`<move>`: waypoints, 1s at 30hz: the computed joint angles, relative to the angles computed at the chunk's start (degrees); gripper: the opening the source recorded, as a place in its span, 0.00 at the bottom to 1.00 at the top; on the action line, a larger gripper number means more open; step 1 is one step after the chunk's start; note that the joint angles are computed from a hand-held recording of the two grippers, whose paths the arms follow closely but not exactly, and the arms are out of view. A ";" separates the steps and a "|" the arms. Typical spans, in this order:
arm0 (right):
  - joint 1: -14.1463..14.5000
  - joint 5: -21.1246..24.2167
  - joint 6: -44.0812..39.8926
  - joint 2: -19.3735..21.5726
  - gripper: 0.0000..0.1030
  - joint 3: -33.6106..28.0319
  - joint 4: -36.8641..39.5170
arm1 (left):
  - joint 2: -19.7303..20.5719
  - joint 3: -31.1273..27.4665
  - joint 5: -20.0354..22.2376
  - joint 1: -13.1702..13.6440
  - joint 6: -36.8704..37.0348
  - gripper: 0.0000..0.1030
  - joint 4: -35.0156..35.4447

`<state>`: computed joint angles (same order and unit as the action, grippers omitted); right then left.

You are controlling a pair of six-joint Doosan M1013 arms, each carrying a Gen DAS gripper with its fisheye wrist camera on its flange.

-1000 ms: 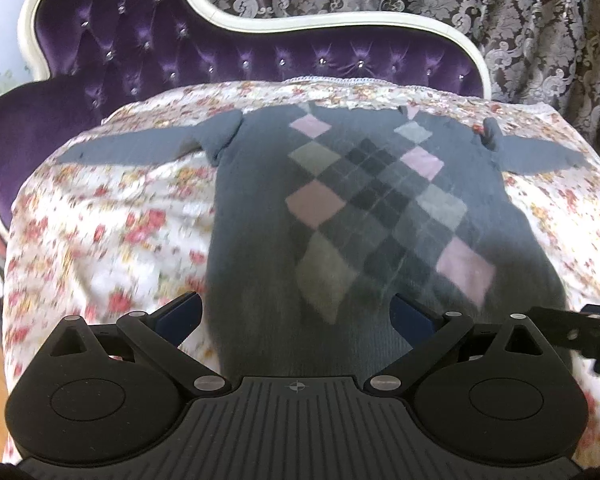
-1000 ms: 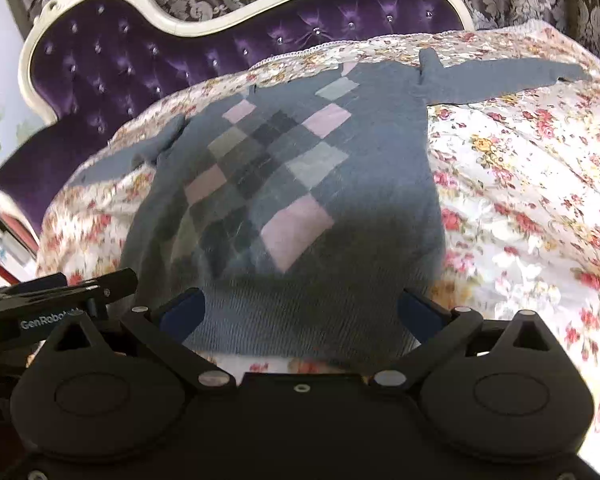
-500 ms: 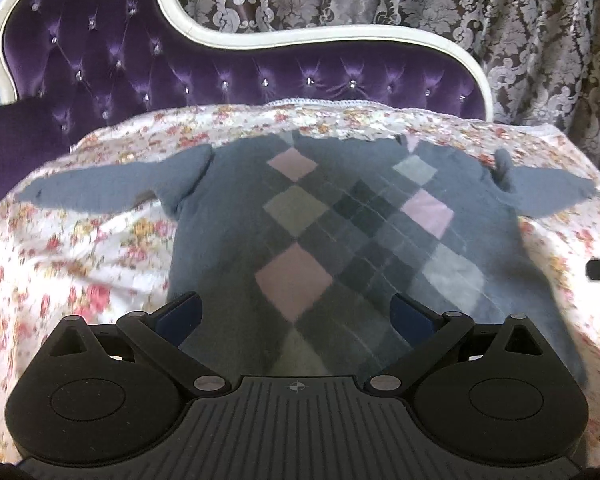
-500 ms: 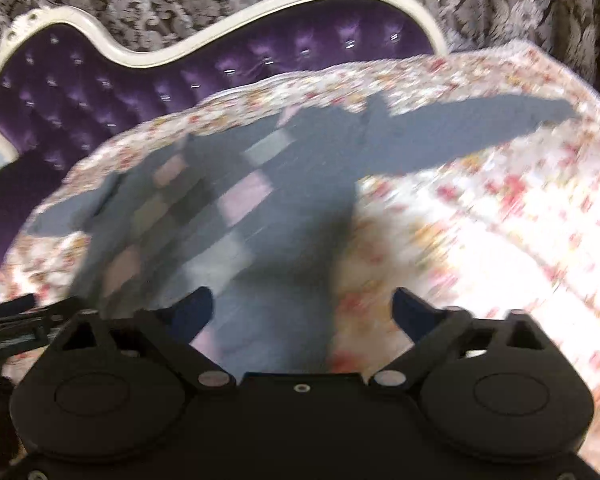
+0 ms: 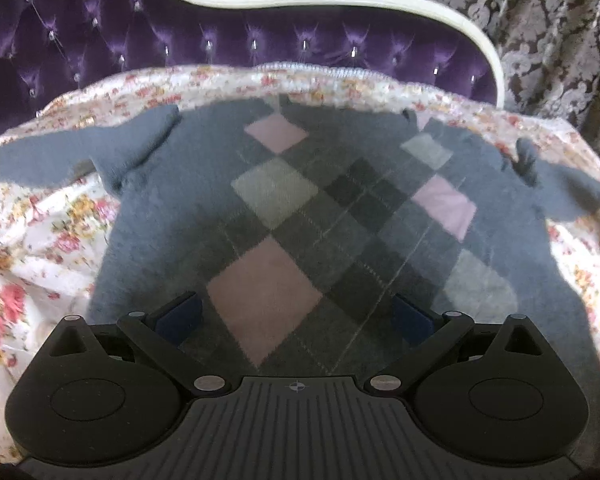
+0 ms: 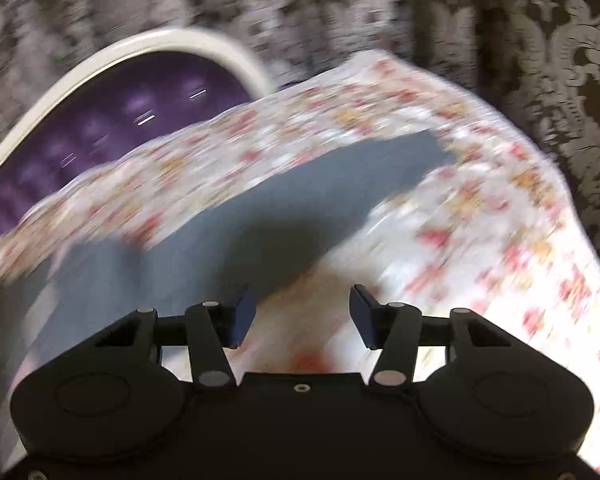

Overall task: Fold small clothes
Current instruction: 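Grasp the sleeve cuff nearest the right gripper with the right gripper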

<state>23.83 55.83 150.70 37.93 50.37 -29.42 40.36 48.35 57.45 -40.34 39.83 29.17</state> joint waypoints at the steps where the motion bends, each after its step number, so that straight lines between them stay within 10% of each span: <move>1: -0.56 0.12 1.19 0.49 0.57 -0.48 -1.18 | 0.23 -0.13 0.38 0.08 0.38 0.99 -0.59; 9: -4.75 1.40 6.12 4.50 0.58 -4.95 2.79 | -0.58 2.65 -1.93 -0.39 -0.83 1.00 2.73; 19: -6.65 -7.95 18.25 4.08 0.61 -1.85 -0.68 | -0.25 2.64 -2.38 -0.45 -0.80 1.00 3.37; 22: -7.02 -7.67 19.41 4.37 0.48 -2.33 -0.34 | -0.26 2.70 -2.45 -0.44 -0.84 1.00 3.42; 24: -7.40 -8.98 17.51 3.89 0.08 -1.61 1.37 | -0.28 2.73 -2.48 -0.44 -0.87 1.00 3.45; 30: -5.91 -7.41 17.77 0.51 0.10 2.46 -6.16 | -0.31 2.81 -2.58 -0.44 -0.90 1.00 3.47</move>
